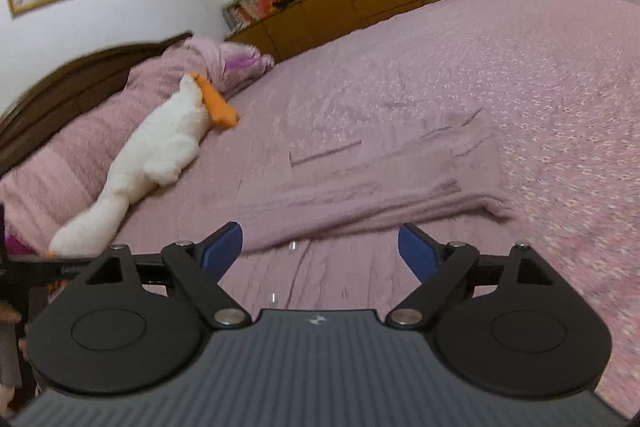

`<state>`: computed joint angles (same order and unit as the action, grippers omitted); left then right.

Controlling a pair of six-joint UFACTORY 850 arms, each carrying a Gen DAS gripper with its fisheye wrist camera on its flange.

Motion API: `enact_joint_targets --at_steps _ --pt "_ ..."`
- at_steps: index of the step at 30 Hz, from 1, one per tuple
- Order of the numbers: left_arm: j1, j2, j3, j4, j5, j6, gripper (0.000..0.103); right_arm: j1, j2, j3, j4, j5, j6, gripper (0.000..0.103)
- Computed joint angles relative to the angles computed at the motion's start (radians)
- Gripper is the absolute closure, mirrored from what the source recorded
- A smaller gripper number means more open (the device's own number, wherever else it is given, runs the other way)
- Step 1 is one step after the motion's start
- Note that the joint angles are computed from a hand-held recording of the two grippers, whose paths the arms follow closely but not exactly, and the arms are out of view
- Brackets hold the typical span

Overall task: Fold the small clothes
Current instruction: 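Move both grippers to the ribbed hem of the cardigan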

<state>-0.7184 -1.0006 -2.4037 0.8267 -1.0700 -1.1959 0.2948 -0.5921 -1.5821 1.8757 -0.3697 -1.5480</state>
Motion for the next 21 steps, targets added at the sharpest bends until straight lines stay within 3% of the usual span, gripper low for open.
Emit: enact_joint_targets --at_steps 10,16,18,21 --pt "-0.034 0.098 0.180 -0.071 0.075 0.009 0.048 0.025 0.146 0.148 -0.499 0.037 0.234 0.012" --pt "-0.061 0.151 0.284 -0.083 0.145 0.064 0.047 0.050 0.158 0.151 -0.902 -0.002 0.501 0.011" --pt "-0.066 0.150 0.290 -0.099 0.156 0.075 0.040 0.061 0.151 0.141 -1.016 -0.023 0.564 0.011" --pt "-0.075 0.145 0.295 -0.107 0.159 0.086 0.040 0.082 0.142 0.133 -1.158 -0.051 0.619 0.011"
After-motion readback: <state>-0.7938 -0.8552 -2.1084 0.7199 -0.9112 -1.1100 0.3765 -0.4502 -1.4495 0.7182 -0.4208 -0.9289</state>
